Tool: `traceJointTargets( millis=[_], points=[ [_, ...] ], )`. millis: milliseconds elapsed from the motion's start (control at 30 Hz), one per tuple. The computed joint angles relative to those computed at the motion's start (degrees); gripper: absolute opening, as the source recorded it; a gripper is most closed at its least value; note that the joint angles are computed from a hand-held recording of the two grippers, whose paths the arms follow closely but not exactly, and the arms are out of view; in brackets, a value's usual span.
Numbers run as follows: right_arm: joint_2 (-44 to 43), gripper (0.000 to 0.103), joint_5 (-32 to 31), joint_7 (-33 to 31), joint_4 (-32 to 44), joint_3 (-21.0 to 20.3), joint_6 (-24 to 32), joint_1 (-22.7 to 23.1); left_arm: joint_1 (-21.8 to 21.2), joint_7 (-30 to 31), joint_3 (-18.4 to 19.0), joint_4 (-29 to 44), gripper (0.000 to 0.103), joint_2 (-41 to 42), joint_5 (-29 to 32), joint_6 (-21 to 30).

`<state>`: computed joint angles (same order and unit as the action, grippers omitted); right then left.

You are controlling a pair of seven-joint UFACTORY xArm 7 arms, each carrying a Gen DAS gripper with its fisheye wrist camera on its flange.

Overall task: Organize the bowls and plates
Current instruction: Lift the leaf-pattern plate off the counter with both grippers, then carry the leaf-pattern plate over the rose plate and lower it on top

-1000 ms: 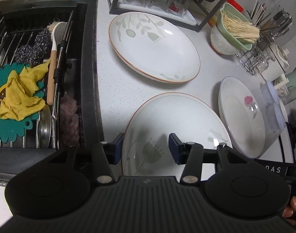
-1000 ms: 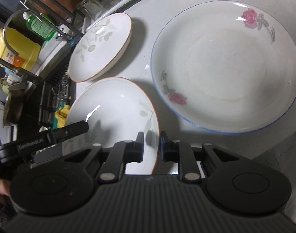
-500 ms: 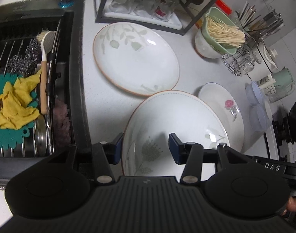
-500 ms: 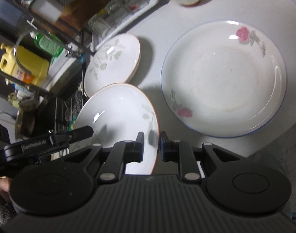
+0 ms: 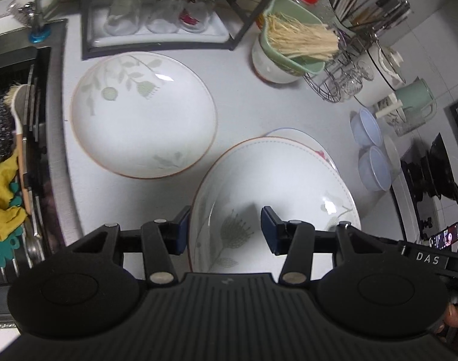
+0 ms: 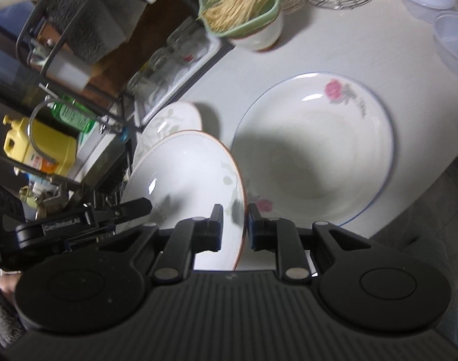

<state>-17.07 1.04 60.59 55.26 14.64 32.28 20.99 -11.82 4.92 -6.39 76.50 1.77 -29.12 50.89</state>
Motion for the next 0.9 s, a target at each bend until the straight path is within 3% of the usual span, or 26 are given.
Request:
traceJointTargets(
  millis=[133, 500, 733, 900],
  points=[
    [-2.01, 0.020, 1.52, -1.29, -2.34, -1.99, -0.10, -0.61, -1.66, -2.75, -1.41, 3.62, 0.054, 3.58, 2.84, 0.09],
    [-1.39, 0.020, 9.84, -14.28, -3.88, -7.75, 0.19, -2.36, -6.66, -15.03, -2.97, 15.00, 0.054, 14.10, 14.02, 0.20],
    [1.50, 0.020, 16.50, -26.94, -3.19, -11.10, 1.96, -3.22, -10.77, -23.24, -2.39, 21.68, 0.054, 20.23, 22.18, 2.05],
    [3.63, 0.020, 25.79, -37.21, -3.43, -13.49, 2.42, -3.74, -13.33, -28.03, -1.51, 26.19, 0.054, 23.91, 27.31, 3.56]
  ],
)
